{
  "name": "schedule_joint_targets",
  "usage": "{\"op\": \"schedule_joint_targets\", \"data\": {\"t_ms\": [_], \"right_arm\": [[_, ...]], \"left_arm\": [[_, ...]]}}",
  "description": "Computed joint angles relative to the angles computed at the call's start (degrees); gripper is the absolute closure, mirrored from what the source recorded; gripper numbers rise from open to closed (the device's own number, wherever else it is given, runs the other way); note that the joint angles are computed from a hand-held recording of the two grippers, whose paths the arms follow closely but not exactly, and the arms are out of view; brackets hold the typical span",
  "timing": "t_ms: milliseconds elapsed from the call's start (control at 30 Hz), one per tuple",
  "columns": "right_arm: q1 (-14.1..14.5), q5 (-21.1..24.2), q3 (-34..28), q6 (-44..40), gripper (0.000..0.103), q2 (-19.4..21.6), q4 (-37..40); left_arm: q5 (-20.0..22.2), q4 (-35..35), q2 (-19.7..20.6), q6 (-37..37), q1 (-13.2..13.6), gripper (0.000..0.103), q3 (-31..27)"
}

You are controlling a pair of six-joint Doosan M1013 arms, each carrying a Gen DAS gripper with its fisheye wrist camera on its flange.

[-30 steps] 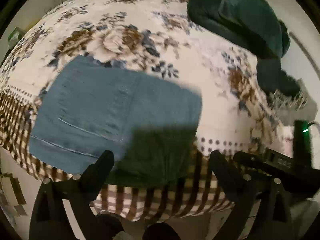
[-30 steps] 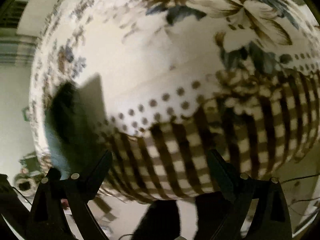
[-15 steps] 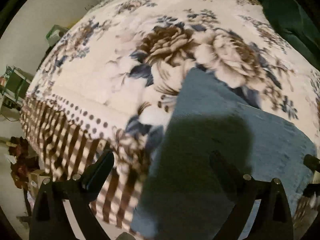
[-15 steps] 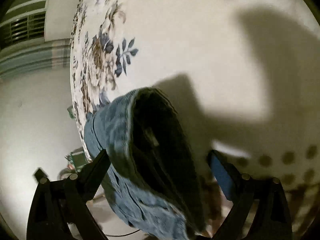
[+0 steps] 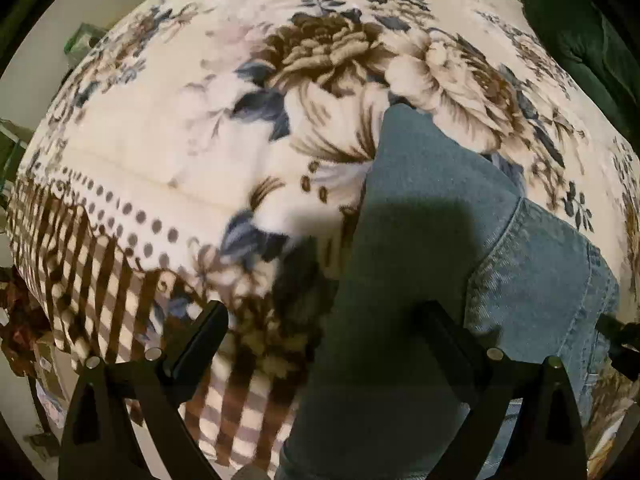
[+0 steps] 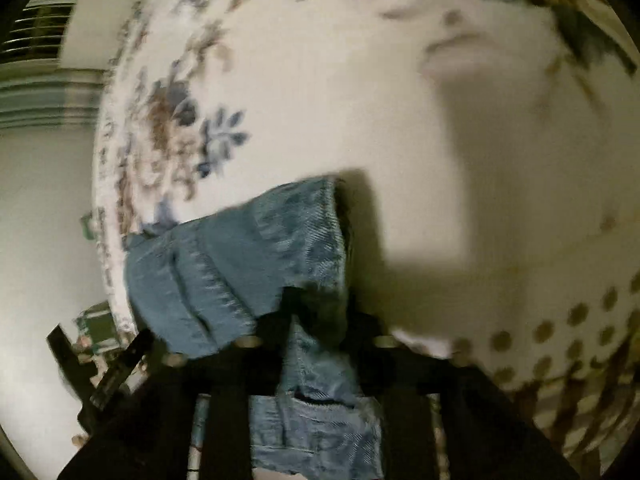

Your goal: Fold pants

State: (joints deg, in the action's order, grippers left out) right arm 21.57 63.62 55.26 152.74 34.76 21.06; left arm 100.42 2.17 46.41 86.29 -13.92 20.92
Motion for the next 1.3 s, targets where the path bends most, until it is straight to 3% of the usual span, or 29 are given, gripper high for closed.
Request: {"op": "schedule_joint_targets", "data": {"t_ms": [33, 133, 167, 267, 367, 533, 600, 633, 667, 767, 867, 933, 967, 1000, 1100, 1167, 1233, 1300], "right_arm": [[-0.12, -0.69, 0.46, 0.96, 0.059, -0.48, 0.33], [0.71, -2.01, 2.22, 6.05, 0.026, -3.36, -3.37], [1.42, -3.53, 3.88, 9.15, 0.022, -5.10, -4.88], [3.23, -5.16, 7.46, 16.05, 0.022, -8.14, -5.21], [5.55, -11.02, 12.24, 23.69, 0.022, -10.12, -1.54], [8.62, -19.70, 15.17, 30.45, 0.022, -8.57, -1.00], [9.57, -24.86, 15.74, 35.68, 0.024, -7.89, -5.65], [9.95, -26.29, 15.70, 38.40, 0.037, -7.69, -9.00], [10.17, -26.50, 15.53, 39.94, 0.048, -7.55, -11.12], [10.97, -22.72, 13.26, 44.75, 0.067, -6.48, -16.49], [11.44, -17.48, 10.42, 43.77, 0.075, -6.00, -18.87], [11.79, -12.21, 8.18, 43.17, 0.076, -5.49, -20.77], [11.70, -11.85, 8.38, 43.04, 0.076, -5.66, -20.58], [11.27, -13.15, 9.33, 40.86, 0.075, -5.92, -18.19], [9.94, -20.32, 13.95, 34.39, 0.058, -7.96, -11.84], [9.43, -24.41, 16.15, 28.22, 0.036, -8.78, -6.43], [9.42, -28.80, 17.76, 21.99, 0.030, -8.93, -1.23], [9.45, -29.72, 18.06, 16.82, 0.026, -8.07, 3.72]], "left_arm": [[0.52, -0.75, 0.01, 0.22, 0.19, 0.005, -0.35], [1.76, -3.42, -0.25, -0.09, 0.88, 0.005, -0.86], [1.96, -4.77, -0.69, 0.02, 1.19, 0.005, -0.40], [1.41, -5.19, -2.66, 2.67, 1.30, 0.005, 3.38], [0.60, -5.03, -4.61, 5.76, 1.06, 0.005, 8.85], [-3.17, -4.58, -6.40, 9.27, 0.62, 0.004, 12.70], [-3.57, -4.79, -6.47, 9.74, 0.63, 0.004, 12.88], [-3.92, -4.84, -6.61, 10.02, 0.62, 0.004, 13.17], [-4.20, -4.87, -6.68, 10.26, 0.60, 0.004, 13.33], [-4.50, -4.71, -6.52, 10.26, 0.38, 0.003, 13.25], [-4.08, -5.17, -6.43, 9.72, 0.25, 0.000, 13.27], [-3.68, -5.48, -6.48, 9.67, -0.07, 0.000, 13.46], [-4.00, -4.61, -6.78, 9.56, -0.36, 0.000, 13.95], [-3.83, -4.23, -6.90, 9.39, -0.48, 0.000, 14.09], [-1.30, -8.03, -5.76, 7.01, 0.25, 0.000, 12.34], [-0.56, -12.20, -5.07, 5.67, 1.09, 0.001, 11.88], [-0.83, -14.34, -5.00, 5.38, 1.64, 0.001, 12.49], [-1.29, -17.02, -4.74, 4.95, 2.26, 0.002, 13.17]]}}
